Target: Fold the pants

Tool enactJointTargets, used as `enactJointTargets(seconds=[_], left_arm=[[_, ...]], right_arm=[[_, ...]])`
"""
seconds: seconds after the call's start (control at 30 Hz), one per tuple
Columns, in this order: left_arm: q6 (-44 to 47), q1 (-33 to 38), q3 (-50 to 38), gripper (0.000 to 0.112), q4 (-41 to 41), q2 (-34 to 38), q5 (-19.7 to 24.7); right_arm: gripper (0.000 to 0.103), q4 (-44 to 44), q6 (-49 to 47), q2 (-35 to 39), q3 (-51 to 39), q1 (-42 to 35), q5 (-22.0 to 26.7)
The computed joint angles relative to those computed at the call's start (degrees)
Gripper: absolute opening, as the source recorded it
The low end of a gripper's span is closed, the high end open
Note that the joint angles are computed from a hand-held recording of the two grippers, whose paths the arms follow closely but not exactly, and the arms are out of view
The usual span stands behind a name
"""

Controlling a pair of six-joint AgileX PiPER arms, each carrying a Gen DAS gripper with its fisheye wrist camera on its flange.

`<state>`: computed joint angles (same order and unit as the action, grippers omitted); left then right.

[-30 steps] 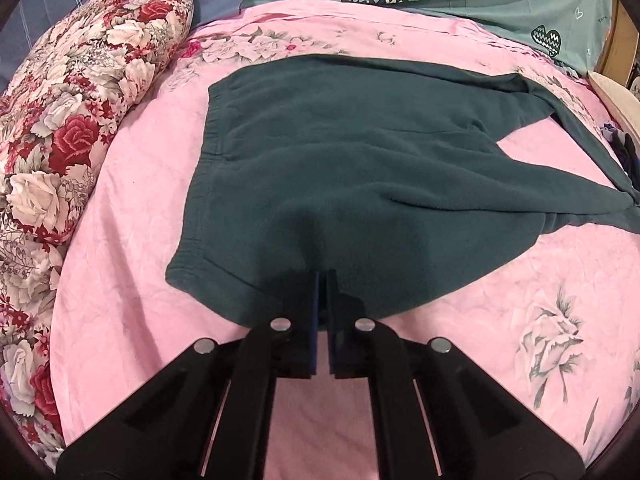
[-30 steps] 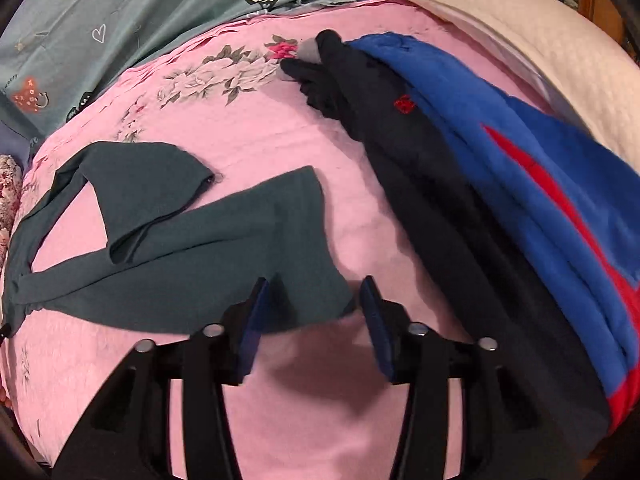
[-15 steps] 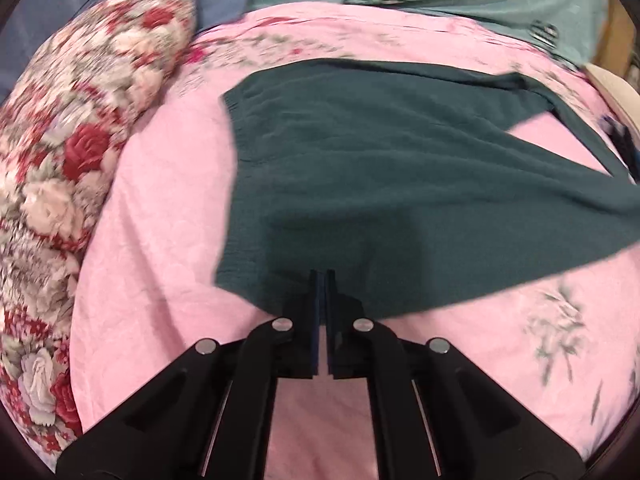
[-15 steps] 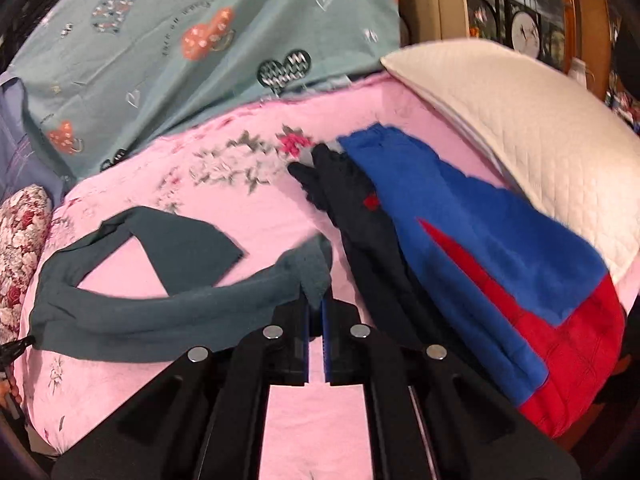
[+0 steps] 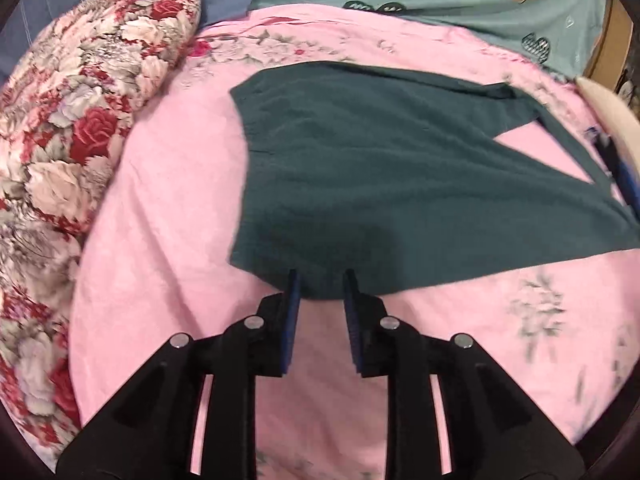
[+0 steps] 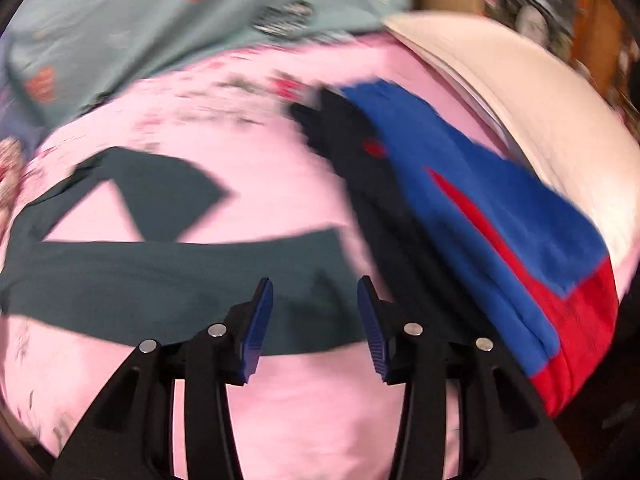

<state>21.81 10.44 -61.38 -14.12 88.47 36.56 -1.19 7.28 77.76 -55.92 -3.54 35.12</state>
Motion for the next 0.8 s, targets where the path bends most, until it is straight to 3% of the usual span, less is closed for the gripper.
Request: enactJointTargets(seconds=[0.1, 0.17, 0.3, 0.37, 0.53, 0.6, 0.67, 0.73, 0.8], left_arm=[[-2.20, -3.59, 1.87, 0.030, 0.34, -0.41, -1.75], [-8.30, -5.04, 2.63, 0.045, 3.60, 0.70, -3.95], [-17.55, -4.53, 1.91, 0.045, 6.64, 2.60, -4.09], [-23.12, -5.48, 0.91, 0.045, 10.75, 3.39, -3.86], [-29.74, -6.68, -2.09, 0.048, 18.61, 6.48, -3.17], [-30.37, -4.98, -2.72, 0.048, 20.66, 6.71, -2.09], [-31.31, -1.05, -2.92, 0.067, 21.82, 7.20, -1.80], [-26.74, 2.84, -2.42, 0.068, 15.75, 6.95, -2.34], [-26.52, 2.41, -0.37, 0.066, 16.18, 4.77, -3.61]], right_arm=[[0.044, -0.60, 2.09, 1.28, -0.94, 6.62, -1.34], [0.044, -0.38, 2.14, 2.41, -1.29, 9.74, -2.43], [0.044, -2.51, 4.51, 2.70, -0.83, 14.37, -2.18], [0.044, -2.95, 5.03, 4.30, -1.33, 14.10, -3.60], [0.045, 5.96, -2.73, 10.13, -6.66, 8.21, -5.62], [0.048, 9.75, -6.58, 13.97, -10.98, 6.12, -4.35], [0.050, 9.43, -6.44, 19.02, -16.69, 4.31, -2.63], [0.056, 11.49, -6.73, 24.41, -22.35, 2.12, 0.20], [0.057, 18.13, -10.16, 29.97, -28.14, -0.17, 4.33]])
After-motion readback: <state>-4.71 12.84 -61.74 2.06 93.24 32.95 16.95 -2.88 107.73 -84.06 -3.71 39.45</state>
